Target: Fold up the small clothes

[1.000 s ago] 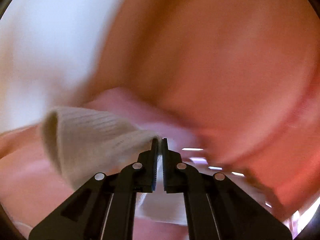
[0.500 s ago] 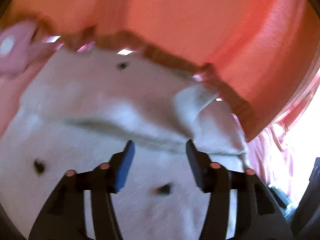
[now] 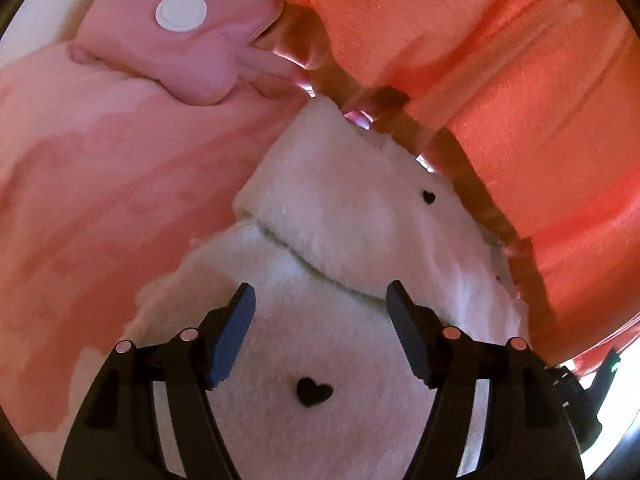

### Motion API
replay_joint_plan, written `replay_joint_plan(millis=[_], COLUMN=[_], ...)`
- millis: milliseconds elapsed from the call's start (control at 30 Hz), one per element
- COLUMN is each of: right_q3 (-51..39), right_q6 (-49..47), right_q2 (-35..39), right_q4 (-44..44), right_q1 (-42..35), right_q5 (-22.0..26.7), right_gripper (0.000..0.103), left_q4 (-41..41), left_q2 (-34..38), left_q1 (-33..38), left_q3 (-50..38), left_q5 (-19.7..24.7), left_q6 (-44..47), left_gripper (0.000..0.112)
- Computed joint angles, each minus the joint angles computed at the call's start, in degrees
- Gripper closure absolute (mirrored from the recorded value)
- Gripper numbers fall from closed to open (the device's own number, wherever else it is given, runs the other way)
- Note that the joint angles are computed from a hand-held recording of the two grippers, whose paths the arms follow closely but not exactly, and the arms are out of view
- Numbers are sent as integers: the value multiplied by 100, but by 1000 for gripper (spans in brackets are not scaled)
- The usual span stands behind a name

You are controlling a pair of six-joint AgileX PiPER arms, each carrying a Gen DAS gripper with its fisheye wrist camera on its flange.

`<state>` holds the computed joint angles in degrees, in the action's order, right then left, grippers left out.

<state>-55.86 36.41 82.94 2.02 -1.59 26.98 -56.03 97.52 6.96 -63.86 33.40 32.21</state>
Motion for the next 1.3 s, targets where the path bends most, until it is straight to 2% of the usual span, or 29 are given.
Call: replay_joint_plan(millis=[67,167,233,267,300,333,367,433,467,533,600,633,667,700,733,767,800,833,933,1000,1067,1133,1167,1200,1233,1267,1300], right_q3=[118,164,-5,-166,-515,-687,-812,-822,-620,-544,-615,-838,-911,-892,-827,-549,-320,-208,-393,-180,-19,-164,-143,-162,-88,106,304], right_q6=[-535,-1460,-2081,-2252,-2274,-2092,-2045,-2301,-2470,-2139,-1778,-1682,-1677,-1753,-2051,-2518,-2793,-3039,-2992,-3419,-3439,-3048,-2898,-2966,-2973,-3154,-3554], right_q2=[47,159,392,573,887,1001,1004,510,41,-446,-16,543,885,998,881,548,289,259,946,516,311,737,694,421,156,-305,-875], right_q4=[526,1344,1896,2034,1946,1686,1493,1490,1549,1020,37,-152,-112,157,655,1228,1631,1805,1445,1887,1864,1172,1062,1071,1072,1249,1508], right_q1=[-209,-346,-319,-291,-234,-164,-95,41,128,206,46,-43,-145,-282,-388,-476,-514,-598,-770,-801,-777,-817,-823,-949,-1015,-1125,-1401], right_q5=[-105,-387,-443,-376,-135,-37,10,-269,-634,-838,-527,-169,81,134,17,-330,-691,-824,-367,-548,-785,-382,-276,50,153,254,580], right_gripper=[36,36,41,54,79,92,93,94,95,95,95,95,96,96,96,96,96,96,96,96,96,95,96,95,93,83,71], left_q4=[-276,-396,-438,-417,-340,-252,-213,-187,-105,343,525,458,543,661,794,935,1017,1050,1116,1295,1414,1412,1415,1446,1406,1475,1476], left_q2=[366,541,711,739,794,864,901,938,911,823,849,894,896,876,834,802,800,789,729,693,677,618,525,435,320,161,-11], left_q1=[-3,8,15,29,35,58,74,103,84,-44,-94,-97,-132,-189,-254,-303,-325,-330,-356,-398,-420,-426,-409,-382,-331,-254,-151], left_q3=[-333,-496,-696,-744,-831,-926,-963,-1054,-1083,-1080,-1062,-1038,-997,-948,-893,-864,-861,-846,-757,-729,-725,-654,-584,-543,-487,-435,-369], left_q5=[153,244,246,247,237,225,180,108,34,-217,-260,-201,-238,-306,-403,-491,-535,-562,-630,-699,-724,-754,-707,-626,-520,-342,-136], left_q6=[11,-153,-297,-367,-528,-757,-900,-962,-886,-985,-1091,-1047,-1097,-1141,-1174,-1233,-1253,-1258,-1184,-1258,-1350,-1294,-1218,-1193,-1076,-1016,-834], left_gripper=[46,47,47,50,52,64,83,102,104,104,105,105,105,105,105,105,105,105,104,104,104,102,100,100,97,84,76])
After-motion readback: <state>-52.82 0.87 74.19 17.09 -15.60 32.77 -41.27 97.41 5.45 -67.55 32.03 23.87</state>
